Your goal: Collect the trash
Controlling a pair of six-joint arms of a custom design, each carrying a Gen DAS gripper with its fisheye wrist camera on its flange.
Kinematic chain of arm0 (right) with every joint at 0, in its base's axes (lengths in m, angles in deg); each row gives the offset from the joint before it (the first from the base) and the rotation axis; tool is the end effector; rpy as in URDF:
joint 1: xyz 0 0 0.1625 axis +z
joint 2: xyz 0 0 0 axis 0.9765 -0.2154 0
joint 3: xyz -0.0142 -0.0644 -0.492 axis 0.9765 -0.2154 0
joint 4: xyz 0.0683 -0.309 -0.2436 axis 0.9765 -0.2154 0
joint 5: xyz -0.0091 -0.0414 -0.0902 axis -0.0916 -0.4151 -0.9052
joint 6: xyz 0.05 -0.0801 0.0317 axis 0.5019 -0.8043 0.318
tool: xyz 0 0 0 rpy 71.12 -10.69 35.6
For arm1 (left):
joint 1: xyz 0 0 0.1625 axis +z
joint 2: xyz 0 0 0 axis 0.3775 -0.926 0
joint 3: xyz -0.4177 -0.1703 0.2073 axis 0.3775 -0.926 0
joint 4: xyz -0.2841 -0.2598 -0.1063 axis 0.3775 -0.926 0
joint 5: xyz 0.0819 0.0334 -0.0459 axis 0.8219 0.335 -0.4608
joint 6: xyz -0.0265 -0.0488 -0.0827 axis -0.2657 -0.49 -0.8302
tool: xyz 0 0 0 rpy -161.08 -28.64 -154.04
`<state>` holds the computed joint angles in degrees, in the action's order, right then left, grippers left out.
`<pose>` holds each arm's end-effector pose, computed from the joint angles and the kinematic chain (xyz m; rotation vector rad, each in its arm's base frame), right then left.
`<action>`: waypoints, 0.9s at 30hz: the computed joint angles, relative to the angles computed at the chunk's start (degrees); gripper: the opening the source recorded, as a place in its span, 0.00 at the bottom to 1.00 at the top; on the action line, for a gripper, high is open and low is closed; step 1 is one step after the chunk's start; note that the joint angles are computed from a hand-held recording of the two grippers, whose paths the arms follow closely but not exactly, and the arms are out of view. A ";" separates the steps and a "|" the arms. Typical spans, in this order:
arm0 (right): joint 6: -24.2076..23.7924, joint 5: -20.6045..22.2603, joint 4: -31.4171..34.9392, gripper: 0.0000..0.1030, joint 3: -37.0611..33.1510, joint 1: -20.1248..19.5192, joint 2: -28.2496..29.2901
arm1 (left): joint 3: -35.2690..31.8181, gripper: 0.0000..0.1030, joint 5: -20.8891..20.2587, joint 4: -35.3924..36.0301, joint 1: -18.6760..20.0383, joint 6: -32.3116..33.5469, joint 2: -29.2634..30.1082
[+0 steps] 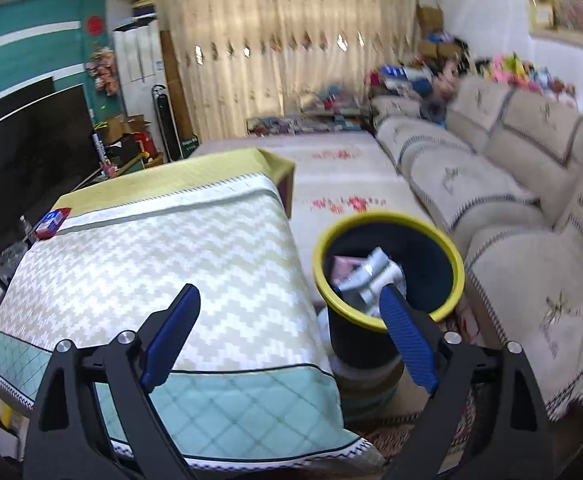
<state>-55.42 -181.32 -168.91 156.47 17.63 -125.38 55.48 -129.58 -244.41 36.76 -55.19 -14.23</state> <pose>0.1179 -0.5736 0.2182 -0.0064 -1.9781 1.2401 -0.2138 -0.7092 0.1783 0.9846 2.2103 -1.1337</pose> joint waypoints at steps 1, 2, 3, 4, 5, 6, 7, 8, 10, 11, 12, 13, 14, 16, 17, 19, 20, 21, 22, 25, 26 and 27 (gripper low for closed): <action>-1.07 -0.35 -0.87 0.87 -0.21 0.53 0.33 | 1.35 0.95 0.87 -1.55 0.06 0.30 -0.86; -2.81 -1.28 -2.47 0.88 -0.75 1.62 1.07 | 3.06 0.95 1.42 -3.34 0.18 0.75 -1.95; -4.06 -1.90 -3.78 0.88 -1.02 2.50 1.52 | 4.54 0.95 1.69 -4.62 0.24 1.01 -2.91; -4.87 -2.28 -4.73 0.89 -1.25 3.32 1.89 | 5.92 0.95 1.57 -5.28 0.42 1.09 -3.97; -5.66 -2.56 -5.65 0.89 -1.30 4.26 2.14 | 7.51 0.95 1.08 -5.83 0.56 0.77 -5.17; -6.64 -2.87 -6.52 0.90 -1.36 5.11 2.38 | 8.56 0.95 0.60 -6.01 0.68 0.48 -5.98; -7.48 -3.32 -7.18 0.90 -1.53 5.65 2.59 | 9.65 0.95 -0.13 -5.89 0.83 0.08 -6.89; -8.91 -4.31 -8.50 0.91 -1.86 6.58 3.05 | 10.44 0.95 -0.56 -5.81 0.94 -0.13 -7.55; -9.75 -4.92 -9.15 0.91 -1.90 7.47 3.36 | 11.87 0.95 -1.08 -5.61 0.96 -1.12 -8.53; -9.76 -5.00 -9.06 0.91 -1.66 7.89 3.34 | 12.59 0.95 -1.28 -5.68 0.89 -1.65 -9.09; -9.78 -5.09 -9.18 0.91 -1.50 8.23 3.43 | 13.09 0.95 -1.52 -5.78 1.00 -2.19 -9.52; -9.84 -5.07 -9.32 0.91 -1.30 8.44 3.45 | 13.53 0.95 -1.30 -5.98 0.89 -2.78 -9.79; -9.90 -5.08 -9.45 0.91 -1.13 8.63 3.49 | 13.89 0.95 -0.58 -6.74 0.53 -3.36 -9.72; -9.84 -4.82 -9.73 0.91 -0.66 8.81 3.50 | 14.09 0.95 -0.60 -7.69 0.24 -3.52 -9.53; -9.52 -4.49 -9.65 0.91 -0.39 8.79 3.42 | 14.01 0.95 -0.64 -7.80 -0.04 -3.70 -9.36; -8.80 -3.83 -9.53 0.91 0.39 8.58 3.09 | 14.03 0.95 -1.02 -7.66 -0.28 -3.88 -9.48; -8.18 -3.59 -9.25 0.91 0.65 8.47 2.95 | 14.18 0.95 -1.22 -7.60 -0.40 -3.92 -9.55; -7.73 -3.40 -9.13 0.91 0.83 8.38 2.90 | 14.29 0.95 -1.36 -7.54 -0.46 -3.91 -9.65; -7.28 -3.06 -9.00 0.91 0.99 8.21 2.81 | 14.01 0.95 -1.24 -7.44 -0.57 -3.92 -9.51; -6.18 -2.17 -8.72 0.91 1.21 7.84 2.66 | 13.79 0.95 -0.96 -7.77 -0.72 -3.77 -9.46; -5.89 -2.03 -8.49 0.91 1.17 7.70 2.64 | 13.70 0.95 -0.92 -7.82 -0.74 -3.79 -9.44; -5.69 -1.96 -8.06 0.91 1.09 7.57 2.66 | 13.63 0.95 -0.83 -7.79 -0.72 -3.86 -9.43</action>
